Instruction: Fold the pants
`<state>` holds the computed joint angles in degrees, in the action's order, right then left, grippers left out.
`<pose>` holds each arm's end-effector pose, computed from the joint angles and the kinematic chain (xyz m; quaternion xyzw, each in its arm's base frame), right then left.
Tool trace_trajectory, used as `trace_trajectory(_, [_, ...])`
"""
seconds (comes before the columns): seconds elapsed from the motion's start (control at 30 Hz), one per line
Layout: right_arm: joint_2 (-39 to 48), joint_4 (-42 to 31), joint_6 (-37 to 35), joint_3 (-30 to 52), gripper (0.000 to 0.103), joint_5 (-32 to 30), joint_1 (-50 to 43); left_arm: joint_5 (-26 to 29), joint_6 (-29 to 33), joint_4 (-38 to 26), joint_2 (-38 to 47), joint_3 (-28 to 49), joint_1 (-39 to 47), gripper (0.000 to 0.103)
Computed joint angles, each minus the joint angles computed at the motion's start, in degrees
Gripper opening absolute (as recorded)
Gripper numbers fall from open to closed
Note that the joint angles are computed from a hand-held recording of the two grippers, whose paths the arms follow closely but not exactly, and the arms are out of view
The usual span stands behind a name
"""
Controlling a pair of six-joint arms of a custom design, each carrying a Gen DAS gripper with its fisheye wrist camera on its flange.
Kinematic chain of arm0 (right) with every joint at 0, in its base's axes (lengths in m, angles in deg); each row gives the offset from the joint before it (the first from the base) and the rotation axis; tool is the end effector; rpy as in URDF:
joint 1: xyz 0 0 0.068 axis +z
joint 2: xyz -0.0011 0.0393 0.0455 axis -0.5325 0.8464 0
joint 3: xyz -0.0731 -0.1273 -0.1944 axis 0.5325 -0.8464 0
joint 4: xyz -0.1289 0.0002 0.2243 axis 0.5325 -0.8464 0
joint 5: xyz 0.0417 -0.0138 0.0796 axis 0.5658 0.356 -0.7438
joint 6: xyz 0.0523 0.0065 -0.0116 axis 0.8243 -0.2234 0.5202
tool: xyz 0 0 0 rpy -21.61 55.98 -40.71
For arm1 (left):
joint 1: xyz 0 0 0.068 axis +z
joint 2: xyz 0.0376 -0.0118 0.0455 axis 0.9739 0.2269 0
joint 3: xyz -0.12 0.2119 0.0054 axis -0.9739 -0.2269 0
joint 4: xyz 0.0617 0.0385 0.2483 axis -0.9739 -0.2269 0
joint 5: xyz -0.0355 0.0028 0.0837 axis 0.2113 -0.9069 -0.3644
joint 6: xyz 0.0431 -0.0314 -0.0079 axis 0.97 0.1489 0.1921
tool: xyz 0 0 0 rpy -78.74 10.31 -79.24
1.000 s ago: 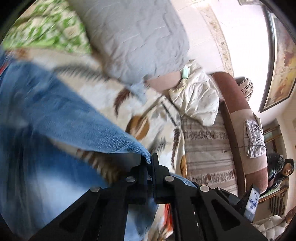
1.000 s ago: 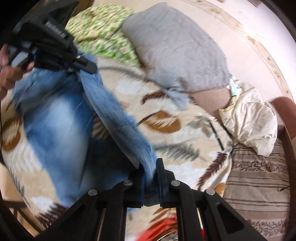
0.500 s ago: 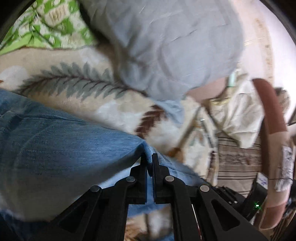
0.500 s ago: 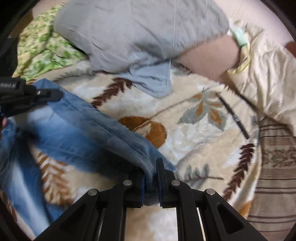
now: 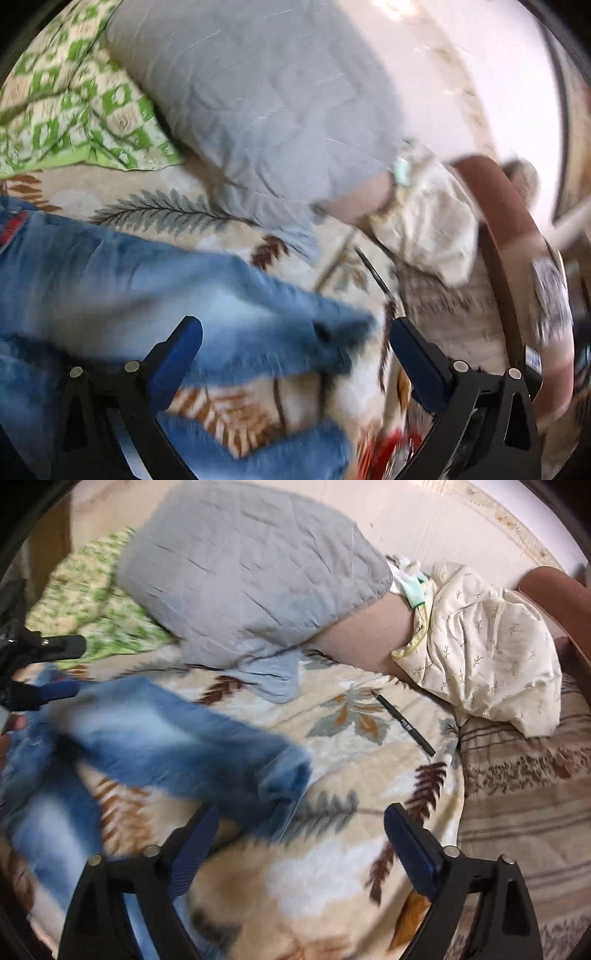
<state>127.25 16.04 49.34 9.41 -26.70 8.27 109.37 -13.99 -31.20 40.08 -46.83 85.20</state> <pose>0.1933 0.1549 0.2319 -0.2584 0.9251 0.0075 0.2781 0.1603 0.0048 0.2255 -0.1717 0.8918 -0.2993 0.2925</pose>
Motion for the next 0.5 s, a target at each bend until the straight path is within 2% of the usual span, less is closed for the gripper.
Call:
trace_trajectory(0.03, [-3.37, -2.07, 0.77, -1.64, 0.093, -1.61, 1.25, 0.24, 2.31, -4.39, -4.18, -0.16, -0.19, 0.101])
trace_trajectory(0.13, [-11.38, -5.49, 4.62, -6.94, 0.093, -4.7, 5.95, -0.26, 7.68, -12.01, -11.67, -0.95, -3.61, 0.101])
trace_trajectory(0.27, [-20.22, -6.14, 12.24, -15.27, 0.093, -2.26, 14.75, -2.31, 15.29, -16.96, -16.67, -2.71, -15.32, 0.101])
trace_trajectory(0.33, [-23.81, -5.49, 16.68, -19.72, 0.093, -0.95, 18.3, -2.68, 17.84, -17.55, -16.16, -3.42, -19.86, 0.101])
trace_trajectory(0.37, [-25.33, -5.53, 19.0, -21.61, 0.093, -0.76, 19.57, -1.18, 19.15, -17.6, -15.04, -3.67, -20.49, 0.101])
trace_trajectory(0.5, [-30.58, -4.74, 32.18, -29.03, 0.093, -2.7, 21.67, 3.89, 17.95, -15.17, -8.35, -3.9, -21.18, 0.101])
